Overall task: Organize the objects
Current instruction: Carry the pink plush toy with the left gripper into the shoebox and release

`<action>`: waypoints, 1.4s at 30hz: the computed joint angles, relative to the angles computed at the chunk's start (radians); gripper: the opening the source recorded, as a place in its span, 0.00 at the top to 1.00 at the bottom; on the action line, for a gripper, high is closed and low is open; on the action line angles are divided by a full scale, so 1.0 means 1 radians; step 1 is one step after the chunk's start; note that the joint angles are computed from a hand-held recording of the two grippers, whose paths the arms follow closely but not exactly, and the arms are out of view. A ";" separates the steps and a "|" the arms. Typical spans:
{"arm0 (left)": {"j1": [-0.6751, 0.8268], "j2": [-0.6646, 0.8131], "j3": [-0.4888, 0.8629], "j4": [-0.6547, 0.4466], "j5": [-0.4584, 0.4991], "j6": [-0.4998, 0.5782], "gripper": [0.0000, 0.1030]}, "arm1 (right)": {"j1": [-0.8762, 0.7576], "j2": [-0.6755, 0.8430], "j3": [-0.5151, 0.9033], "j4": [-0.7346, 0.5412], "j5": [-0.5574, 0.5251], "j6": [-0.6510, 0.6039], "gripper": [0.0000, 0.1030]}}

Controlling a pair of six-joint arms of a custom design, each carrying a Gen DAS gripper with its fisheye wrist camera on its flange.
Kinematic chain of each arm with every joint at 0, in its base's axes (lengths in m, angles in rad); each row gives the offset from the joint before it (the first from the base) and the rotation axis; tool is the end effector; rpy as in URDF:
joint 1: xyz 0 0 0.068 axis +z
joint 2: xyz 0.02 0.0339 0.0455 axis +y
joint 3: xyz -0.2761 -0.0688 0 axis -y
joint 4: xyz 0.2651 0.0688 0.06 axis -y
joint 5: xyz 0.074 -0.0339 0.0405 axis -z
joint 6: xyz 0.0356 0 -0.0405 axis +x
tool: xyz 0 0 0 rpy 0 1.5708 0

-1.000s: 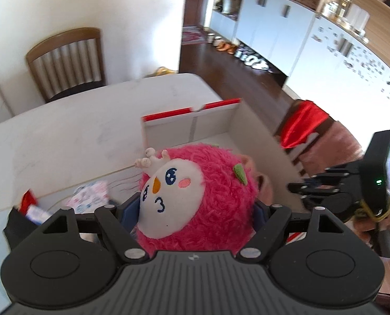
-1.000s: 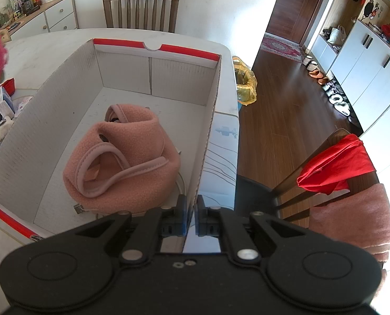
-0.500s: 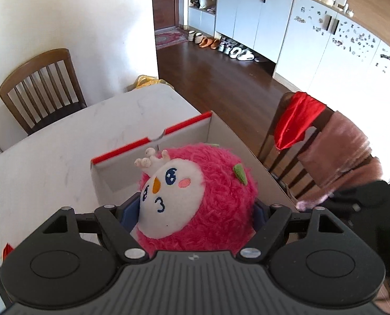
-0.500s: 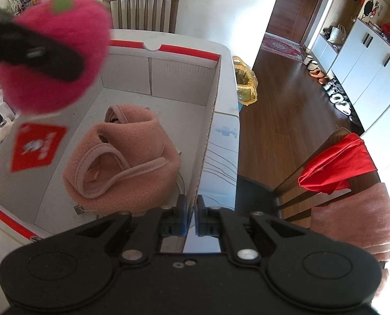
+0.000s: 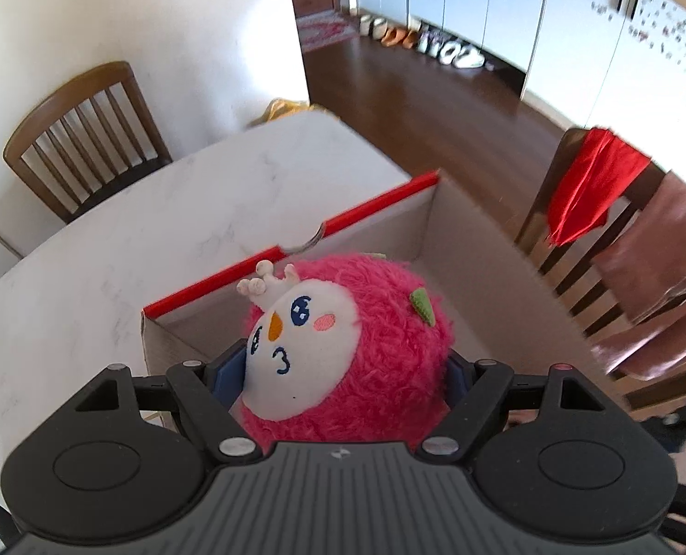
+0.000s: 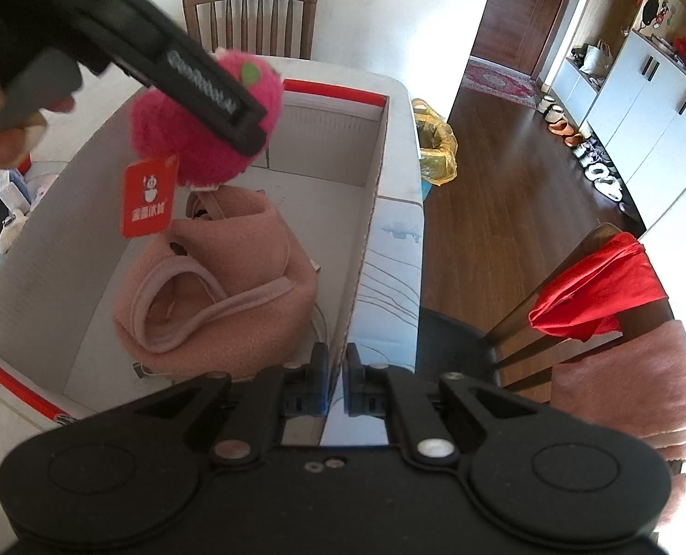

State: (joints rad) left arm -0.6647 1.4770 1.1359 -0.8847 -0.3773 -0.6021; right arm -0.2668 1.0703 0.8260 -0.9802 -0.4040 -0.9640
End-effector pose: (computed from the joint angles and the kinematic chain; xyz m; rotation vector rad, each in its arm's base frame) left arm 0.2444 -0.1749 0.2555 -0.0052 2.6426 0.1341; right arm 0.1923 -0.0380 0.2494 -0.9850 2.4349 0.1739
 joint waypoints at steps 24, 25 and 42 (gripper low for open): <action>-0.025 0.026 -0.034 0.015 0.057 0.004 0.16 | -0.021 0.003 -0.001 -0.003 -0.008 -0.030 0.95; -0.026 0.019 -0.036 0.012 0.056 0.002 0.16 | -0.022 0.002 -0.002 -0.003 -0.009 -0.033 0.95; -0.129 -0.217 -0.008 -0.180 -0.053 -0.169 0.12 | -0.037 -0.014 -0.006 -0.010 -0.005 -0.067 0.94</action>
